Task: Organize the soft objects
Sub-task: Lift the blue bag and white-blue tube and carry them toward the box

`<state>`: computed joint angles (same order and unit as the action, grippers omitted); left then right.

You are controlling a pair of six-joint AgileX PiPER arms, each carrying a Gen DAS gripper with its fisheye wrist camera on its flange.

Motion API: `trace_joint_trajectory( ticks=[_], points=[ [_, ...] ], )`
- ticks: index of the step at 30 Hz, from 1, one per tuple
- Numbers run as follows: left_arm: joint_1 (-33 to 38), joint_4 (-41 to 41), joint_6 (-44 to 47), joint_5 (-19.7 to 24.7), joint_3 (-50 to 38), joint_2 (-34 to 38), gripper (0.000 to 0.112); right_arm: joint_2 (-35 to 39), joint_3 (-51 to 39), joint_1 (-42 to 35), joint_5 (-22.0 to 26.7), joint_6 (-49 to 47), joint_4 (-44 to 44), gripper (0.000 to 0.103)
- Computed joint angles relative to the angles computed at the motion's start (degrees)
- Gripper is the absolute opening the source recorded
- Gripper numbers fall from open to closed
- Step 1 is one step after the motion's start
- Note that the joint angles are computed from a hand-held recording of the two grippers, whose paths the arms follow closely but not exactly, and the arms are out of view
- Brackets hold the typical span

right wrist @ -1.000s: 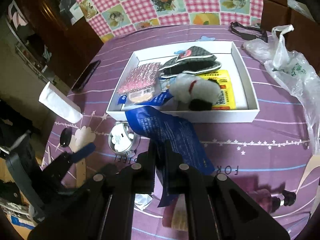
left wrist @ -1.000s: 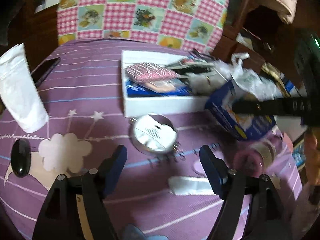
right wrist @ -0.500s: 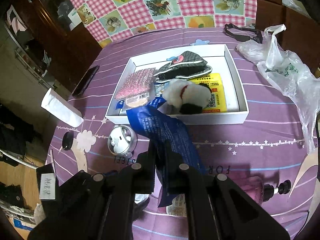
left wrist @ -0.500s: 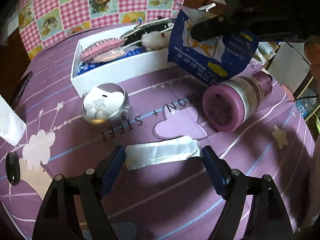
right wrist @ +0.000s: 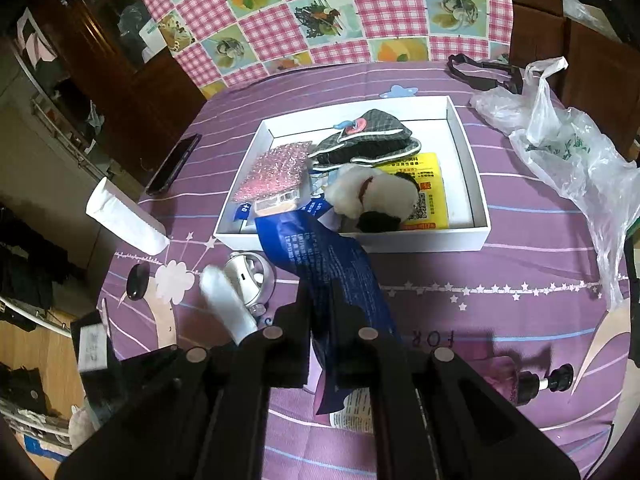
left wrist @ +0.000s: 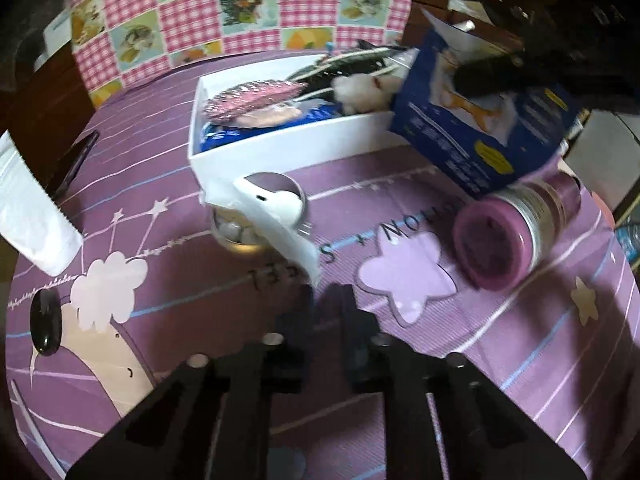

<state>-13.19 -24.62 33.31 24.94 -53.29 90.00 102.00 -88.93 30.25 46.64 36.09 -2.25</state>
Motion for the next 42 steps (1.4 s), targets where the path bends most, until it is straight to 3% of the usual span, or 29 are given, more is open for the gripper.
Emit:
trace_joint_trajectory(
  ticks=[7,10,13,15,17,18,20,24,26,30,36,38,42],
  points=[
    [4.56,-18.80,17.55,0.29,2.16,-5.23,0.003,-1.11,0.39,0.23,-0.46,-0.70,0.17,0.008],
    [6.61,-22.59,20.75,2.32,1.98,-6.47,0.003,-1.95,0.74,0.42,-0.86,-0.84,0.08,0.009],
    [5.57,-17.85,16.60,0.35,1.83,-6.94,0.003,-2.83,1.01,0.80,-1.06,-0.49,-0.62,0.008],
    [3.99,-9.79,8.54,-2.34,2.38,-7.58,0.015,-3.15,1.21,0.80,-1.23,-0.59,-0.53,0.008],
    [5.54,-10.74,8.53,-0.18,1.29,-7.03,0.070,-3.24,1.19,0.80,-1.19,-0.65,-0.54,0.008],
    [6.91,-14.65,11.24,0.60,1.36,-7.11,0.080,-3.25,1.20,0.82,-1.18,-0.54,-0.52,0.008],
    [8.63,-18.11,13.99,1.47,0.96,-6.55,0.084,-3.21,1.12,0.82,-1.05,-0.73,-0.46,0.008],
    [7.88,-11.60,9.19,0.19,-0.32,-3.09,0.084,-2.90,0.77,0.76,-0.64,-1.01,-0.26,0.008],
    [6.13,-7.08,4.83,-2.81,-0.49,-0.12,0.082,-2.63,0.61,0.82,-0.50,-1.09,-0.22,0.008],
    [4.54,1.59,-2.71,-3.72,-1.11,2.13,0.073,-2.47,0.55,0.73,-0.48,-1.13,-0.05,0.008],
    [3.74,3.44,-3.61,-1.58,-0.92,0.95,0.040,-2.50,0.76,0.51,-0.71,-1.50,0.30,0.008],
    [3.18,3.80,-3.22,-0.54,-0.81,0.35,0.020,-2.45,0.66,0.50,-0.47,-1.42,0.24,0.008],
    [2.41,5.21,-4.17,0.90,-1.26,0.09,0.006,-2.54,0.67,0.34,-0.30,-1.47,0.20,0.008]
  ],
)
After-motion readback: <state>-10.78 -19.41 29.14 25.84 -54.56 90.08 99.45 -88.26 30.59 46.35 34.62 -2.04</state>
